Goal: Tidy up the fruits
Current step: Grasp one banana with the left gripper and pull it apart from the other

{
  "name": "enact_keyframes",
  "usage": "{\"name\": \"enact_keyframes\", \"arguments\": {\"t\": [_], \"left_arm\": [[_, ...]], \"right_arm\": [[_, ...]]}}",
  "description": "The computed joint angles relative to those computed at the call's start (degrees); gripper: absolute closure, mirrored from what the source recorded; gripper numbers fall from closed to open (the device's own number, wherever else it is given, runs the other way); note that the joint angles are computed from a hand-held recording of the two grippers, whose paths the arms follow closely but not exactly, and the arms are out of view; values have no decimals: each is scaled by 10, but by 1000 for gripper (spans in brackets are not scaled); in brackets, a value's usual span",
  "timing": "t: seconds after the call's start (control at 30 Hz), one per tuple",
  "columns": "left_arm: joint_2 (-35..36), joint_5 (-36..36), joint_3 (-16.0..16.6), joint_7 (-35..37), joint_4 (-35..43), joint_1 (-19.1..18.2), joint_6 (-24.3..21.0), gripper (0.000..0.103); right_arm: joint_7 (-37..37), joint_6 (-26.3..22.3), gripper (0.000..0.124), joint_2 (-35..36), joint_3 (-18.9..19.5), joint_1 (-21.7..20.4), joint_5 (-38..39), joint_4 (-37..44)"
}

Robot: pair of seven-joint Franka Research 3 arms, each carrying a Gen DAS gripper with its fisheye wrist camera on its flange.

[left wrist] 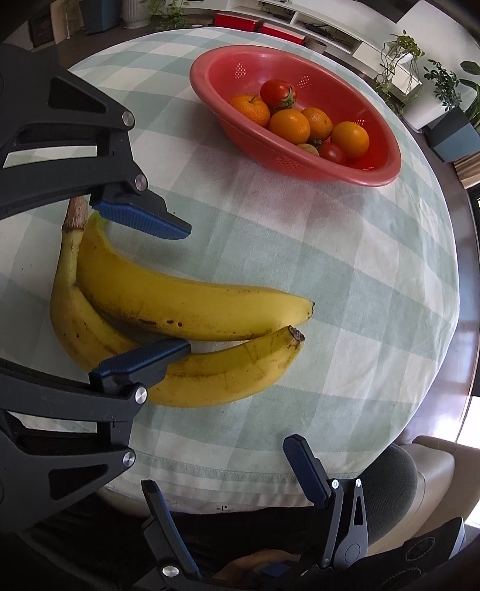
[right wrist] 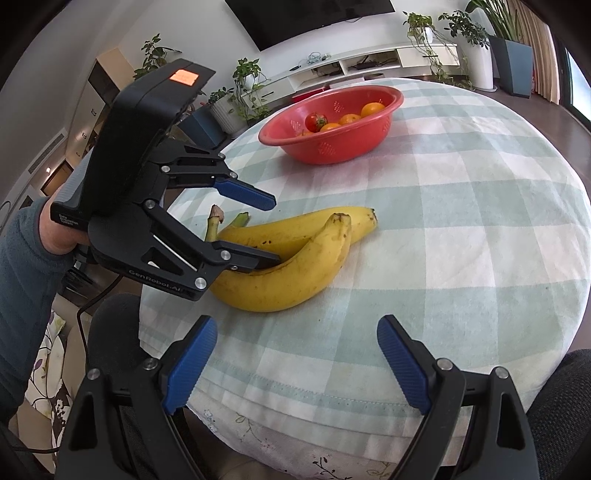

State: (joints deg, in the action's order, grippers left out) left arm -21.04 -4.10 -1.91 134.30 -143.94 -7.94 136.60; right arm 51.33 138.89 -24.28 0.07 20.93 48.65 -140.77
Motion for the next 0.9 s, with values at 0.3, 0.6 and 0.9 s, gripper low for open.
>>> {"name": "enact_keyframes", "arguments": {"t": [0.3,0.6,0.9], "left_arm": [[10,27,-15,-55,10,5,-13,51],[-16,-40,9,-72,-12,-1,-5,67],[-48,-120,43,-36,-29,1,-7,70]], "right_arm": [[2,2,33,-2,0,0,1,-2],[13,0,33,2,7,1,-14,8],[53,-8,34,26,21,3,-51,35]]}}
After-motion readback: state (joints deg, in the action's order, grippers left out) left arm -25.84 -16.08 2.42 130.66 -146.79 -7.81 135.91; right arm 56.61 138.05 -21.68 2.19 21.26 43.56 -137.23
